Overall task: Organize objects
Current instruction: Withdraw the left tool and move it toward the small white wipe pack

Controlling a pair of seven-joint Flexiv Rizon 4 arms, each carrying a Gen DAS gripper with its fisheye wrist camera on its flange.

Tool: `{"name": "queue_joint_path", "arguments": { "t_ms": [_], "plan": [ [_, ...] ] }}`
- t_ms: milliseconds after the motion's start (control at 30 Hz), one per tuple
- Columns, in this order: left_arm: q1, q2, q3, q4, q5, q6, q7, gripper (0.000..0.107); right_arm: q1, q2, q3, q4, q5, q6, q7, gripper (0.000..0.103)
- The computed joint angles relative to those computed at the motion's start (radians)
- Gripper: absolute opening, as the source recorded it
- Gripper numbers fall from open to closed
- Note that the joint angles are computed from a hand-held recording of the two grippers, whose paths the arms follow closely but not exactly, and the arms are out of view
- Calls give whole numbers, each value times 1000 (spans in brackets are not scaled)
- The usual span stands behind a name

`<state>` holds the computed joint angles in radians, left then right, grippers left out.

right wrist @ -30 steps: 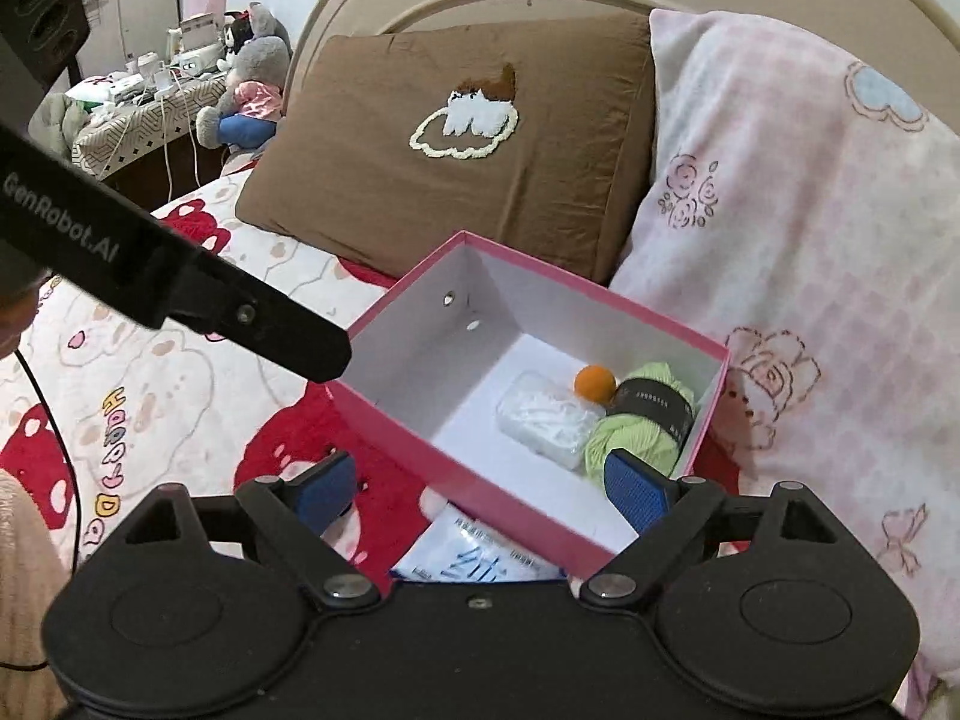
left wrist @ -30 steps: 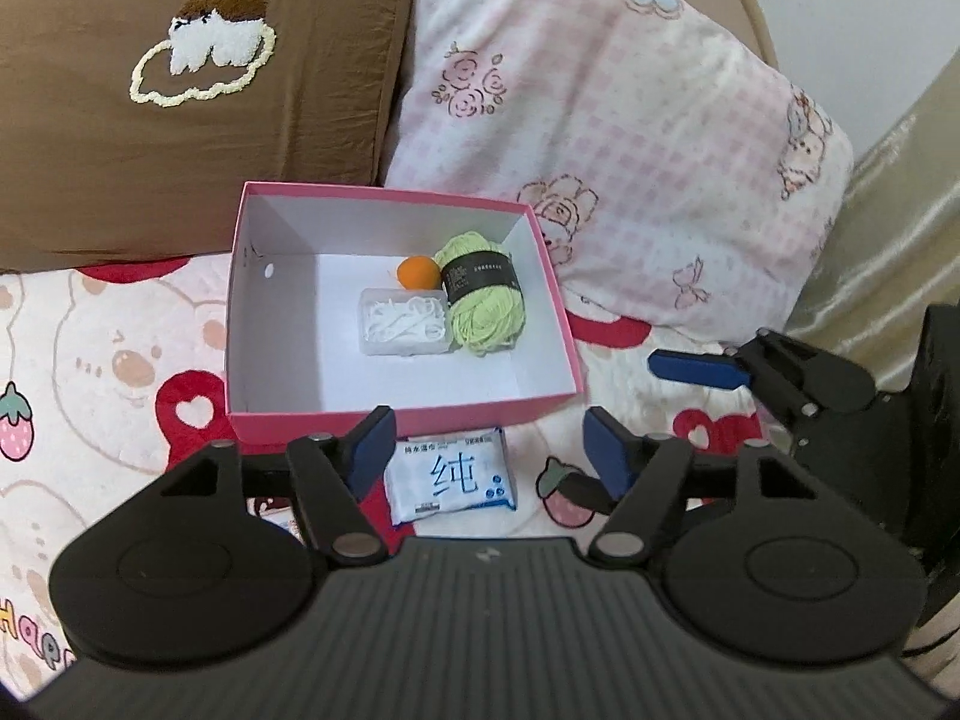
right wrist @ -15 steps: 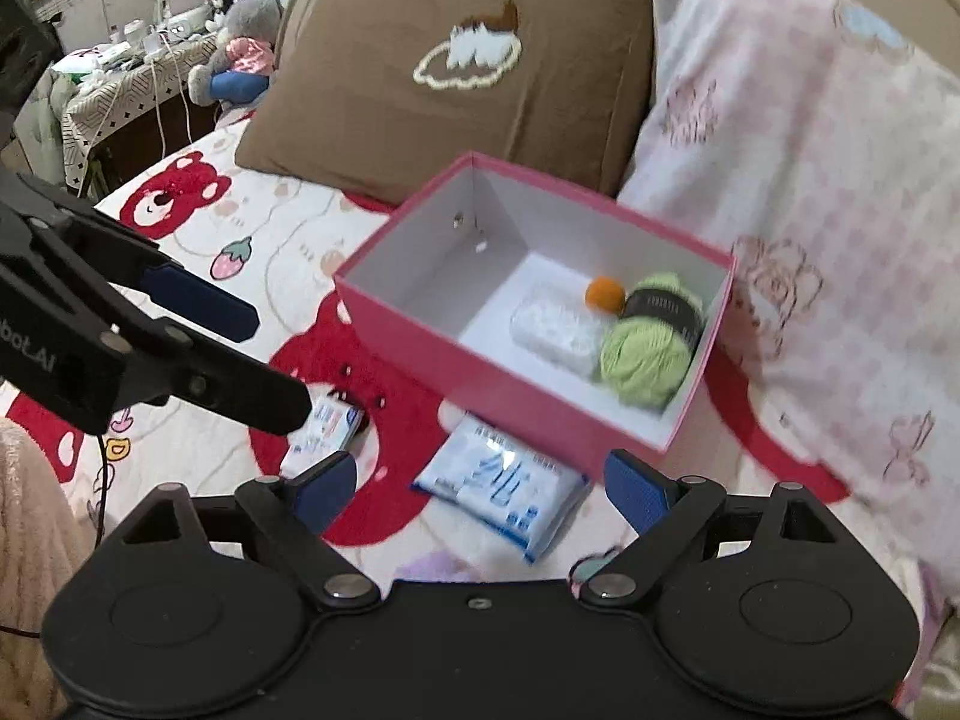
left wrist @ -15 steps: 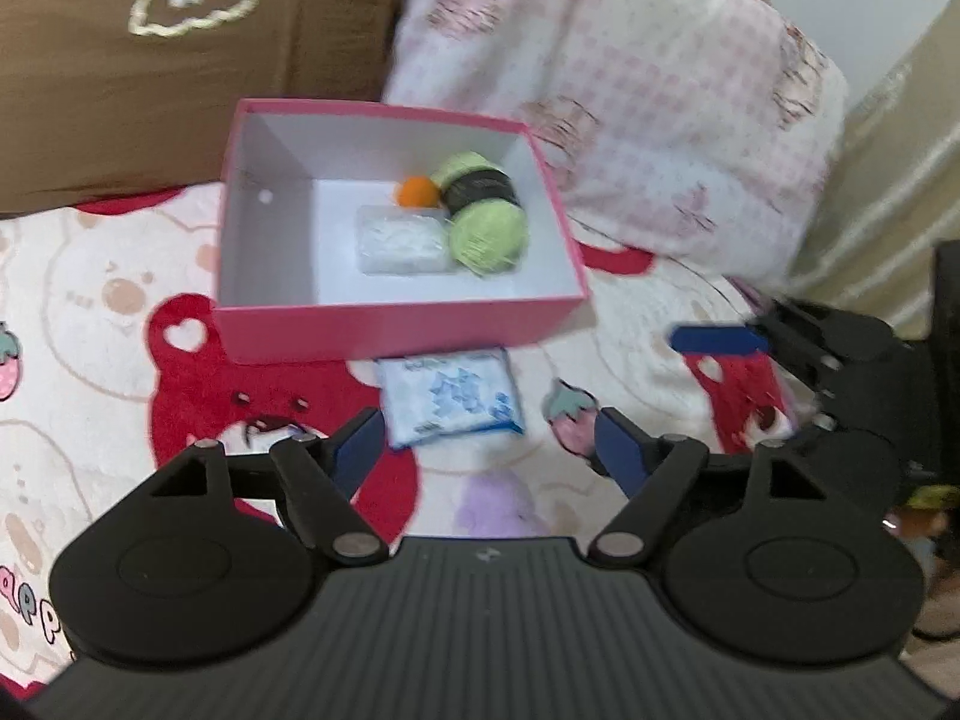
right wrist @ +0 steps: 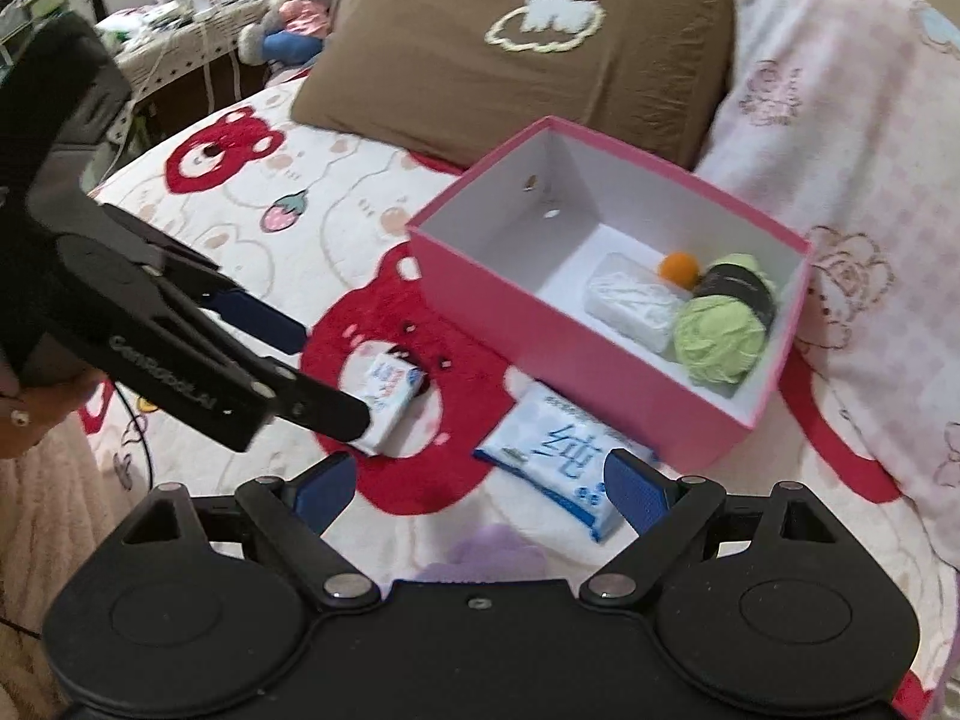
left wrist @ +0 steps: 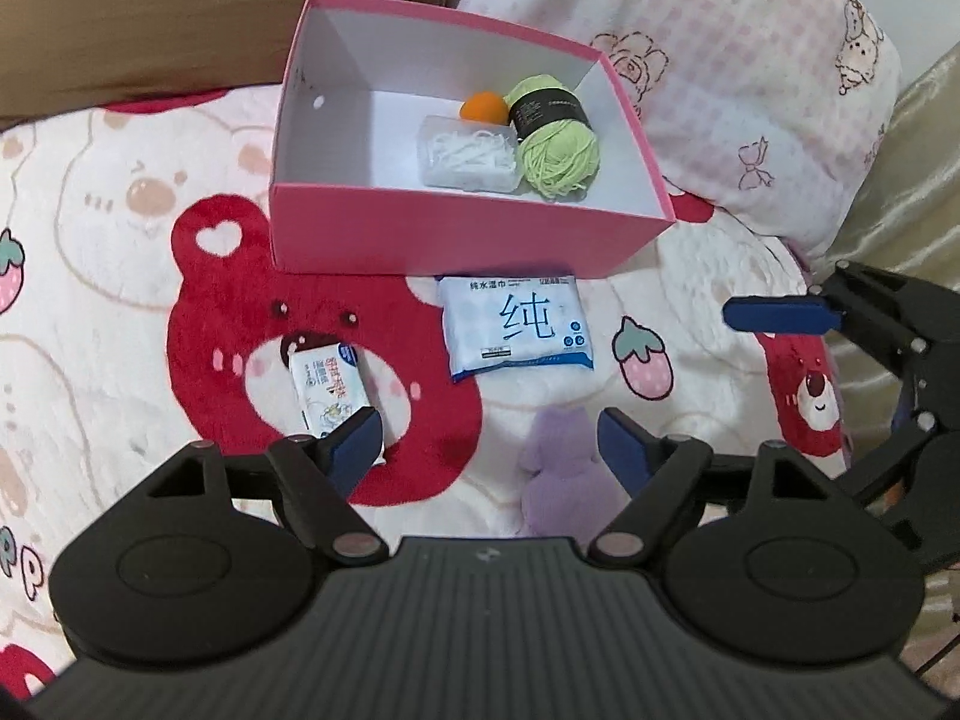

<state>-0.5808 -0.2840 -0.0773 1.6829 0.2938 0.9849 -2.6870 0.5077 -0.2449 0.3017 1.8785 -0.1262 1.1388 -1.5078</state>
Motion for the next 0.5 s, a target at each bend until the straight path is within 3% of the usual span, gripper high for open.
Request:
{"name": "queue_joint_path", "arguments": {
  "t_ms": [200, 300, 500],
  "plan": [
    [-15, 8, 22, 20, 91, 26, -61, 78, 6, -34, 30, -22, 31, -2, -75, 92],
    [6, 3, 13, 50, 50, 64, -55, 78, 9, -64, 41, -35, 48, 40, -123, 92],
    [15, 4, 24, 75, 42, 71, -67, 78, -3, -121, 77, -90, 115, 13, -194, 92]
  ]
}}
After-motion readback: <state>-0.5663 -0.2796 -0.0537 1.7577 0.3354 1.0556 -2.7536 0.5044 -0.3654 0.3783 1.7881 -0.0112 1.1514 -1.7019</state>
